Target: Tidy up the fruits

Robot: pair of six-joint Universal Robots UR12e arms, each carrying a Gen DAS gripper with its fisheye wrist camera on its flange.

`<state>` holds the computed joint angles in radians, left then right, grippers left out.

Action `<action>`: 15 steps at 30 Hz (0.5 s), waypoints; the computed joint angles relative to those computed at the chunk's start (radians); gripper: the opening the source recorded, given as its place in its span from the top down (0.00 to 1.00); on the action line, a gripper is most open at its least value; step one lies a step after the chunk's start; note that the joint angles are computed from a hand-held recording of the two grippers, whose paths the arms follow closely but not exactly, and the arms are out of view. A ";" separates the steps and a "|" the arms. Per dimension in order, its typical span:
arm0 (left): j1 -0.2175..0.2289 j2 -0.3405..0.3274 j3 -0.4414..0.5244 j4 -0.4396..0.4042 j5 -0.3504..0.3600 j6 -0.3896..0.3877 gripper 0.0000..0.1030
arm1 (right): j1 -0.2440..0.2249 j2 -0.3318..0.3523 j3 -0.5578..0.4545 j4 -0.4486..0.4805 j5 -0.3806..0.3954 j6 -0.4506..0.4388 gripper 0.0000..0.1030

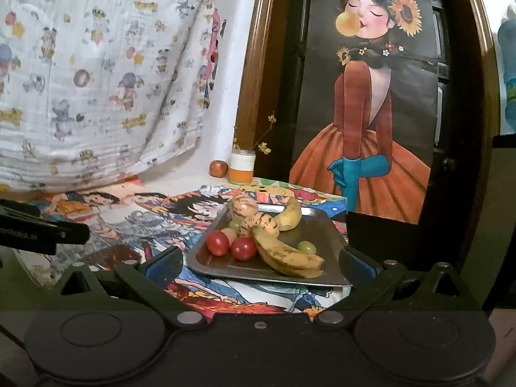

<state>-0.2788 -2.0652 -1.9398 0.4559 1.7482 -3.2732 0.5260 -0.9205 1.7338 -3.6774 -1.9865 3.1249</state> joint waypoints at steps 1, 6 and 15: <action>0.000 -0.002 0.001 0.000 0.004 0.006 0.00 | 0.000 0.003 -0.004 0.002 -0.003 -0.011 0.00; -0.005 -0.008 0.003 -0.005 0.035 0.023 0.00 | -0.011 -0.007 0.006 0.033 0.054 0.005 0.00; -0.007 -0.010 0.001 0.008 0.018 0.054 0.00 | -0.015 -0.015 0.017 0.050 0.067 0.045 0.00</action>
